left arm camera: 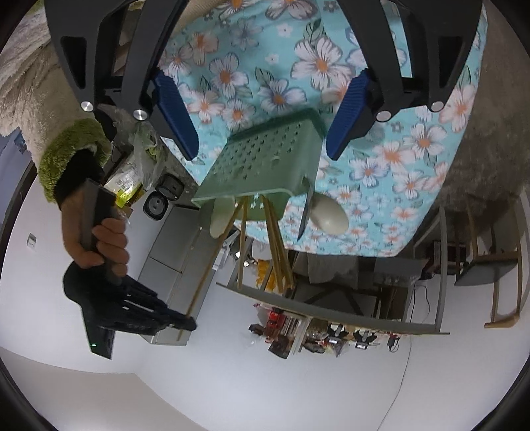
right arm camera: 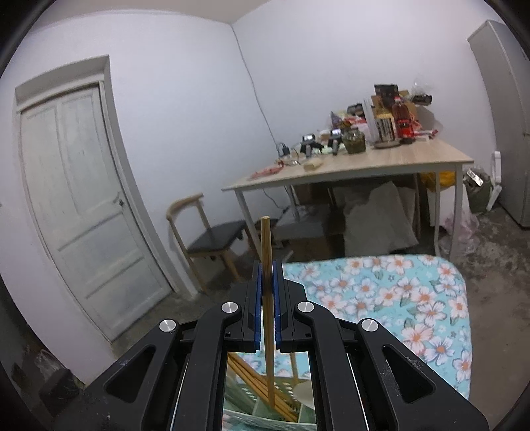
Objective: Organize utensils
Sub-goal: 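Lower the chopstick into the green holder and open the right tool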
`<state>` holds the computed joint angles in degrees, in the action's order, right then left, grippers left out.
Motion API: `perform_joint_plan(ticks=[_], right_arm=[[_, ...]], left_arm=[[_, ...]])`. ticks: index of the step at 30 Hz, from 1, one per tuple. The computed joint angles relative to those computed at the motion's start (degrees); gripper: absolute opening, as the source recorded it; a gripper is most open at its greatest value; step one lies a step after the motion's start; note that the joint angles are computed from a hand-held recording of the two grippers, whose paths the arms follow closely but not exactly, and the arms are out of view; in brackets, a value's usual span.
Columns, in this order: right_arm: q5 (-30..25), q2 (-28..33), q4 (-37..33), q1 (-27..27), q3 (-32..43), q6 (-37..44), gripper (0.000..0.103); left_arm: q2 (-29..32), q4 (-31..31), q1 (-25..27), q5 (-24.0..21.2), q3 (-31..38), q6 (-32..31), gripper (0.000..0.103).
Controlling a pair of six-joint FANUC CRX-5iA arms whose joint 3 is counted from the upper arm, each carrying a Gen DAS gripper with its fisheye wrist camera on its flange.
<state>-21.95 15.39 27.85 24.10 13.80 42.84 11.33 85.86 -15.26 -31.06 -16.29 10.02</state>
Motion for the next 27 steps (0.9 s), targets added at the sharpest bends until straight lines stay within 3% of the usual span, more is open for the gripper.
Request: perform_joint_plan(ticks=[3, 6, 8, 10, 14, 21, 27], right_arm=[[-2.01, 1.21, -2.76, 0.47, 0.69, 2.54, 0.004], [-6.38, 2.17, -10.43, 0.95, 2.97, 9.9, 0.008], [-9.09, 2.6, -13.42, 1.07, 4.06, 12.73, 0.02], [-8.25, 1.46, -11.79, 1.25, 1.73, 10.58, 0.04], [-5.26, -1.93, -7.75, 1.27, -3.72, 5.82, 0.05], [-1.6, -8.17, -0.75, 1.39, -14.08, -5.16, 0.059], [-1.59, -11.94, 7.27, 2.79, -22.97, -16.98, 0.066]], left_arm=[[0.12, -0.75, -0.03, 0.08, 0.14, 0.56, 0.079], [0.33, 0.34, -0.51, 0.08, 0.21, -0.27, 0.082], [0.27, 0.2, -0.78, 0.19, 0.25, -0.36, 0.083], [0.34, -0.07, -1.05, 0.3, 0.41, -0.44, 0.085], [0.61, -0.4, -1.46, 0.29, 0.97, -0.23, 0.088], [0.92, 0.42, -2.43, 1.48, 1.83, 0.1, 0.095], [0.91, 0.3, -3.89, 4.86, 2.51, 0.51, 0.097]])
